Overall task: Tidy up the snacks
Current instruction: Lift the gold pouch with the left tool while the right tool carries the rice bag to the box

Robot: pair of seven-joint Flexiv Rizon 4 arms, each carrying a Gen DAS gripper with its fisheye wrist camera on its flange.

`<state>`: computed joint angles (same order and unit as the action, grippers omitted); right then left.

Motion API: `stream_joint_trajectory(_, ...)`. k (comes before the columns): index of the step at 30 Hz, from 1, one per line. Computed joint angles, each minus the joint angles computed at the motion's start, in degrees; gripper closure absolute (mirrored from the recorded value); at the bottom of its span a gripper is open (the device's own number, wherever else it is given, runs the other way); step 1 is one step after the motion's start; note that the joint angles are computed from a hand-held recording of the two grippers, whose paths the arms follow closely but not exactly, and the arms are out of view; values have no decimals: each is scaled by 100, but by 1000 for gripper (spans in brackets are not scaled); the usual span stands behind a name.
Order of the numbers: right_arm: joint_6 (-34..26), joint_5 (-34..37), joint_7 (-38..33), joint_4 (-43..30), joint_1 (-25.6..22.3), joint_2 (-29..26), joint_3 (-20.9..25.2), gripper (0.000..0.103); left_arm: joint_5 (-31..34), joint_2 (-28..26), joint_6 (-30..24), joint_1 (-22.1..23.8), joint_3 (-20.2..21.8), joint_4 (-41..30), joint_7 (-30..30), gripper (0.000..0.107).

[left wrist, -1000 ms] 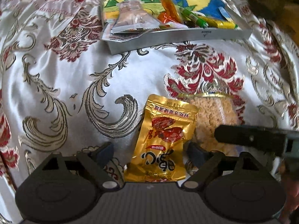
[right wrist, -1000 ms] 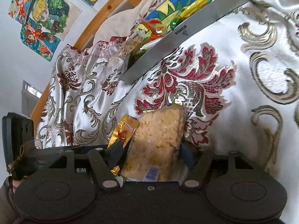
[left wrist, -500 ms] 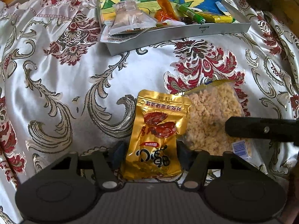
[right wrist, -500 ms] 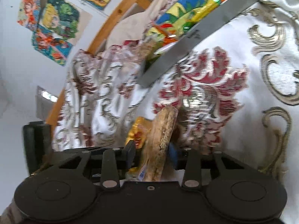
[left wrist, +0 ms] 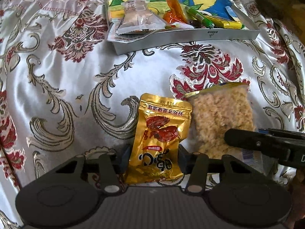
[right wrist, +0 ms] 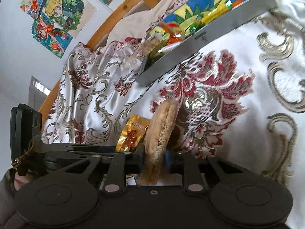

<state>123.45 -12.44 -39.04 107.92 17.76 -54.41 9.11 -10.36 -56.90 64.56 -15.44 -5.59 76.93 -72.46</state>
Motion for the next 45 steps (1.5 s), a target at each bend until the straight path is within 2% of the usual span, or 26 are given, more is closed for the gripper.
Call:
stream_joint_trajectory(9, -37, 1468, -747, 404, 1190, 503, -1028, 82, -203, 196, 339, 141, -259, 385, 1, 54)
stream_joint_trajectory(12, -17, 1742, -997, 511, 1340, 596, -1102, 82, -266, 307, 635, 189, -409, 632, 99, 54)
stream_joint_trajectory(19, -46, 2621, -1527, 873, 2003, 875, -1485, 82, -537, 531, 1688, 568, -1253, 1486, 630, 54)
stream_joint_trajectory(24, 96, 3430, -1935, 1202, 2651, 1071, -1883, 82, -602, 631, 2182, 739, -1638, 1863, 787, 54)
stream_joint_trajectory(27, 260, 3898, -2181, 1363, 2945, 1161, -2040, 82, -626, 703, 2476, 912, -1930, 2132, 736, 54)
stream_joint_trajectory(31, 661, 4399, -2411, 1548, 3032, 1276, -1904, 82, -468, 806, 2826, 1128, -2273, 2456, 664, 54)
stream_joint_trajectory(35, 751, 5099, -2816, 1620, 3346, 1487, -2011, 82, -222, 857, 3071, 1364, -2628, 2679, 560, 54)
stream_joint_trajectory(42, 569, 6255, -3776, 1556, 3883, 2120, -2308, 82, 122, 997, 3505, 1676, -3057, 2890, 50, 54)
stream_joint_trajectory(45, 310, 6763, -4583, 1390, 4263, 2480, -2754, 82, 308, 1010, 3698, 1772, -3153, 2847, -228, 54)
